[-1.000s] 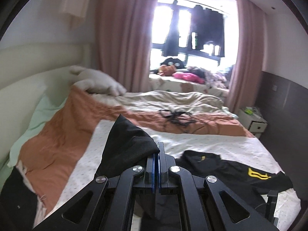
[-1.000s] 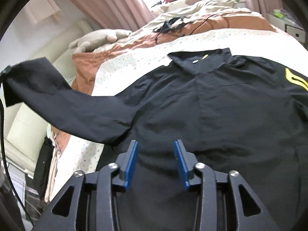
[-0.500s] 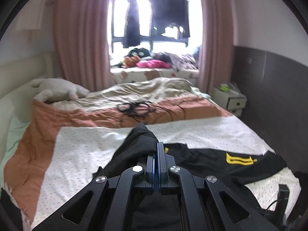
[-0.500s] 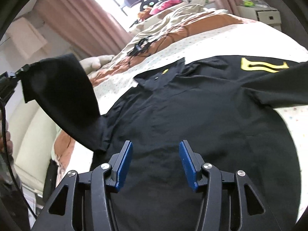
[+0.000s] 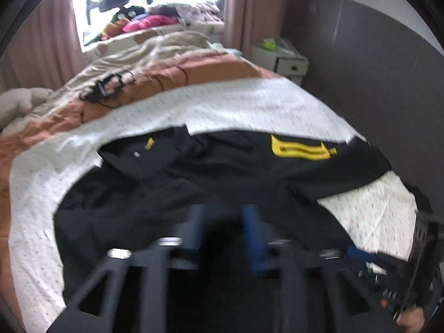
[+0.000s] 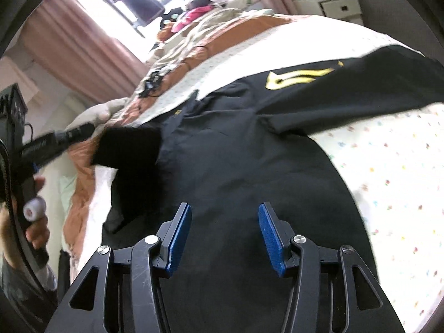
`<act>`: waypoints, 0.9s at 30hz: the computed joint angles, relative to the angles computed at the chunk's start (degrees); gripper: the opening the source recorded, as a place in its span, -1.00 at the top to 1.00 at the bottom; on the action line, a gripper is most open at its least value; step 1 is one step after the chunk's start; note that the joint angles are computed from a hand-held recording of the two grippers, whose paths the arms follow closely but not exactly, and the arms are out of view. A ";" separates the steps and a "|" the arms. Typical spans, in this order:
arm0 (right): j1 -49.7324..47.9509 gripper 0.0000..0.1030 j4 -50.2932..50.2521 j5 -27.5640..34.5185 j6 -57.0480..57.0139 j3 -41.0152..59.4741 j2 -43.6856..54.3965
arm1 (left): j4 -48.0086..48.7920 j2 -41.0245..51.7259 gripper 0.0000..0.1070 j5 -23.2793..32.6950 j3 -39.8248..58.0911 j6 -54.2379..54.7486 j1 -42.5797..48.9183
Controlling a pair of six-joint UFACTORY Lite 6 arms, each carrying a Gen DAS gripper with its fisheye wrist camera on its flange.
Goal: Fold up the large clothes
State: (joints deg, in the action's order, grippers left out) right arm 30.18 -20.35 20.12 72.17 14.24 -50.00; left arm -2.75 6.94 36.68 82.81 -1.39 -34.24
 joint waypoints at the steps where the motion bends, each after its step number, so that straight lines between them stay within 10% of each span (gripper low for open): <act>1: -0.69 0.01 1.01 -0.17 -1.19 -0.05 0.34 | -0.36 -0.53 -0.48 -1.14 -1.18 0.24 -0.16; 15: 12.46 0.01 -32.89 -4.11 33.29 19.88 32.31 | -10.01 -23.54 -0.69 -3.99 -24.33 20.73 24.50; 20: 14.05 -0.35 -34.23 -3.02 30.78 33.06 49.00 | -23.83 -27.39 -0.56 -1.84 -31.00 41.03 42.37; 27: 14.02 -0.35 -21.10 1.90 7.79 54.44 71.00 | -34.27 -26.06 -0.26 2.94 -37.24 63.85 66.93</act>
